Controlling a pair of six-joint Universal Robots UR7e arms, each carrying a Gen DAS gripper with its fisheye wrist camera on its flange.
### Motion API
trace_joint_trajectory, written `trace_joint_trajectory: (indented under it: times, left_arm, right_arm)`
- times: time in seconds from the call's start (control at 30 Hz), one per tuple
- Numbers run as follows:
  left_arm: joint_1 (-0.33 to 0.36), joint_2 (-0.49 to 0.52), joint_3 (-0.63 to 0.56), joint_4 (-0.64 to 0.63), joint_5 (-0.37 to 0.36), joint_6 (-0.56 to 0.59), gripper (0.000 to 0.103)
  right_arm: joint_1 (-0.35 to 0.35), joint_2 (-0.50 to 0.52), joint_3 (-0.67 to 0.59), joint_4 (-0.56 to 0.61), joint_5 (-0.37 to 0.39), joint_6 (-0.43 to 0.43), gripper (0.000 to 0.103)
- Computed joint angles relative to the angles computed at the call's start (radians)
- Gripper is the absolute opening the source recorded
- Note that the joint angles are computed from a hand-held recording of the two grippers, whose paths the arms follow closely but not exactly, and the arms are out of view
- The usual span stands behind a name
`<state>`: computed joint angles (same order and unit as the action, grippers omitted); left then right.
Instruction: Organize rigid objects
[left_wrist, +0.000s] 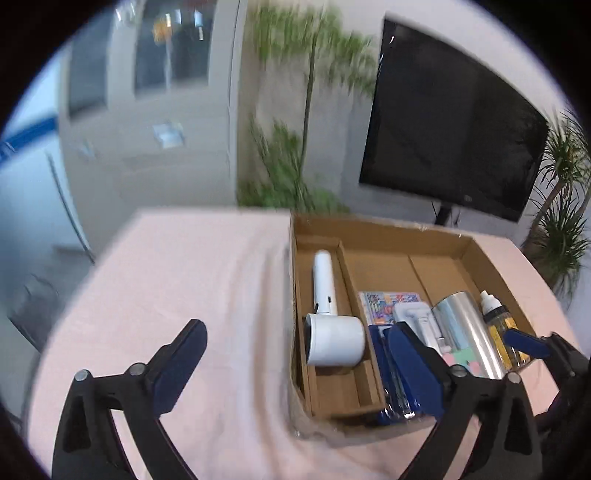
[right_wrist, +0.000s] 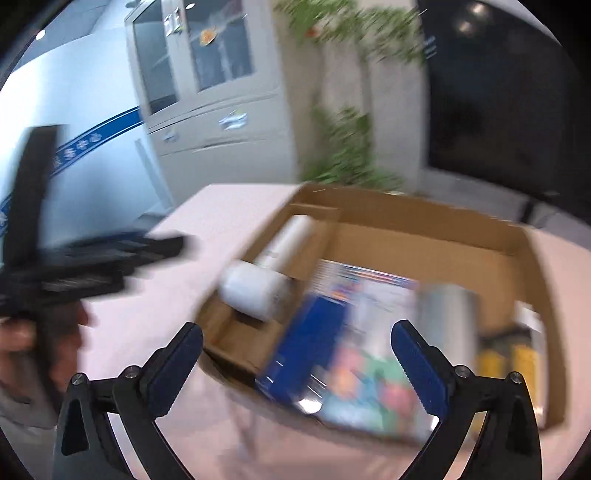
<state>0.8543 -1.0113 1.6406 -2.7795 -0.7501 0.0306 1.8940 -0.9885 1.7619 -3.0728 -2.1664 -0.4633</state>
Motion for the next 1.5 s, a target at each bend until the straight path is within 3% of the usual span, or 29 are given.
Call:
trace_joint_trajectory:
  times: [0.13,0.27,0.47,0.6,0.67,0.73,0.93,1.07,1.2,1.5]
  left_arm:
    - [-0.107,-0.027,0.145,-0.097,0.154,-0.037,0.099]
    - [-0.186,-0.02,0.224,-0.127,0.206,-0.095,0.099]
    - [-0.279,-0.089,0.253,0.063,0.285,-0.241,0.099]
    - [-0.337,-0.119,0.234,0.07,0.464,-0.149,0.1]
    - [-0.345,-0.121,0.232,0.151,0.494,-0.177,0.102]
    - [-0.337,-0.108,0.256,0.129,0.457,-0.199,0.102]
    - [-0.287,0.004,0.35,-0.165,0.292,-0.296,0.102]
    - [-0.281,0.031,0.364,-0.219,0.202,-0.349,0.102]
    - [-0.291,0.059,0.348,-0.262,0.224,-0.297,0.102]
    - [-0.277,0.069,0.333,-0.259,0.219,-0.298,0.102]
  right_arm:
    - [-0.02,-0.081,0.134,-0.088,-0.07,0.01,0.103]
    - [-0.05,-0.163,0.234,-0.135,-0.062,0.005,0.102]
    - [-0.067,-0.308,0.358,-0.153,-0.015,-0.023,0.103]
    - [-0.051,-0.373,0.407,-0.176,-0.001,-0.057,0.103]
    - [-0.047,-0.392,0.422,-0.18,0.004,-0.047,0.103]
    - [-0.049,-0.406,0.432,-0.186,0.01,-0.04,0.103]
    - [-0.047,-0.409,0.455,-0.233,-0.041,-0.071,0.102]
    - [-0.055,-0.399,0.461,-0.265,-0.075,-0.094,0.102]
    - [-0.061,-0.387,0.459,-0.281,-0.089,-0.087,0.102]
    - [-0.058,-0.356,0.449,-0.3,-0.108,-0.09,0.102]
